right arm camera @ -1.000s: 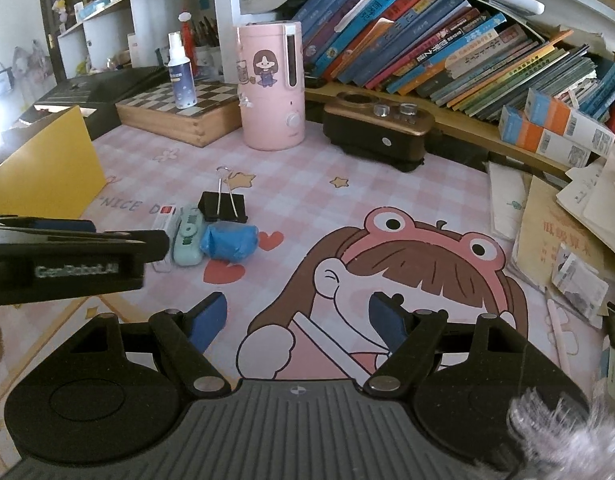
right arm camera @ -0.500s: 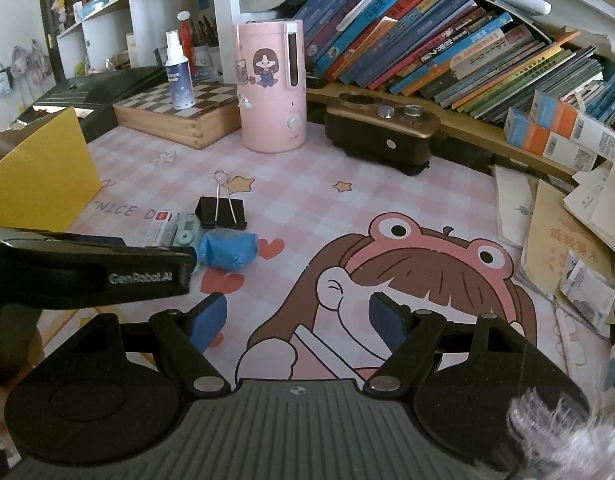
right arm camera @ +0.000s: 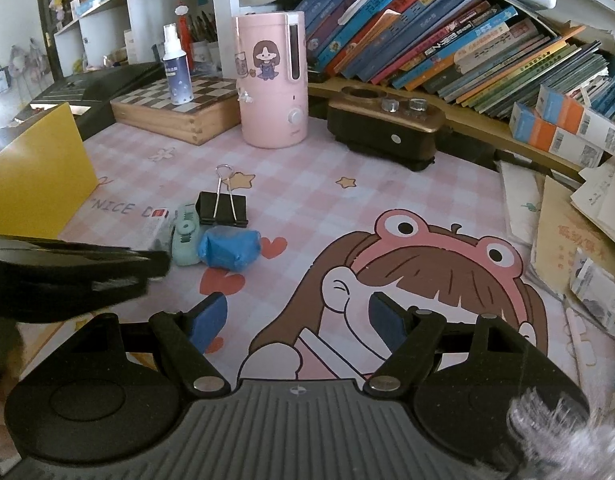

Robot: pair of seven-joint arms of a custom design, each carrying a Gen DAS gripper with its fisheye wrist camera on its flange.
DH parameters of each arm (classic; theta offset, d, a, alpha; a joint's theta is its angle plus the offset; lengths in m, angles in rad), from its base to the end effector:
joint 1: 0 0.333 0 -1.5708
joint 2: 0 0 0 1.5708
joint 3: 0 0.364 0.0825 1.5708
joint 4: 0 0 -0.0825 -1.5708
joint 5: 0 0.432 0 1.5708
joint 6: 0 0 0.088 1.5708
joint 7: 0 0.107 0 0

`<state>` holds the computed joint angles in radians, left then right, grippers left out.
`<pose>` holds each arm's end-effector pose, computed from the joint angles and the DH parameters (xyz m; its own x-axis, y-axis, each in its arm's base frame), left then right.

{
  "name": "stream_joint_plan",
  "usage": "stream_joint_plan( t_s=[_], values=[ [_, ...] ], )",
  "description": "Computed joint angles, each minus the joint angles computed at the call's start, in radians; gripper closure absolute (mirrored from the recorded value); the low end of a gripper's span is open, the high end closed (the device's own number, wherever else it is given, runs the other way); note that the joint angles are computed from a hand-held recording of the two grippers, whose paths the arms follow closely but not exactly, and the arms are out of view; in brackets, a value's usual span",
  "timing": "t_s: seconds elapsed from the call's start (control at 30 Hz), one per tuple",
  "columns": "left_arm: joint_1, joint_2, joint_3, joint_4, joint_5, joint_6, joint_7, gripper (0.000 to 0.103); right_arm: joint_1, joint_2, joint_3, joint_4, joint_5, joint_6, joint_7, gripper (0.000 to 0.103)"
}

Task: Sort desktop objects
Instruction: 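Grasp the red-labelled white box with the left tool while the right tool grasps the blue object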

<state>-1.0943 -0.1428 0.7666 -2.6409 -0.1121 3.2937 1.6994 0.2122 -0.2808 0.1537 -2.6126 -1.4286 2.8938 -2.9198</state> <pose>0.4727 -0.1466 0.3756 -0.3271 -0.9421 0.0743 -0.7047 0.1908 -0.6834 0.3949 0.2135 0.3831 -0.0697 -0.9963 -0.0500 -0.6816 0.0841 -0.7269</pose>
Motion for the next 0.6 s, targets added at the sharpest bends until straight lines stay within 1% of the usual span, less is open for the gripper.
stream_joint_plan(
  t_s=[0.1,0.17,0.23,0.4,0.5,0.6],
  values=[
    [0.055,-0.027,-0.038,-0.012,-0.001,0.004,0.008,0.09,0.0,0.016,0.002,0.013,-0.019,0.001,0.014,0.027],
    [0.125,-0.045,-0.098,-0.024,-0.014,0.002,0.015,0.09,0.003,0.03,0.0,0.025,-0.039,0.004,0.029,0.027],
    [0.179,-0.063,-0.144,-0.034,-0.03,-0.002,0.025,0.09,0.008,0.044,-0.004,0.038,-0.065,0.007,0.048,0.027],
    [0.258,-0.112,-0.212,-0.06,-0.079,-0.014,0.071,0.09,0.029,0.077,-0.018,0.068,-0.119,0.005,0.096,0.027],
    [0.292,-0.133,-0.243,-0.072,-0.117,-0.024,0.099,0.09,0.041,0.098,-0.026,0.084,-0.135,-0.002,0.106,0.027],
    [0.312,-0.143,-0.263,-0.077,-0.153,-0.034,0.127,0.09,0.049,0.121,-0.034,0.103,-0.163,-0.003,0.126,0.027]
  ],
)
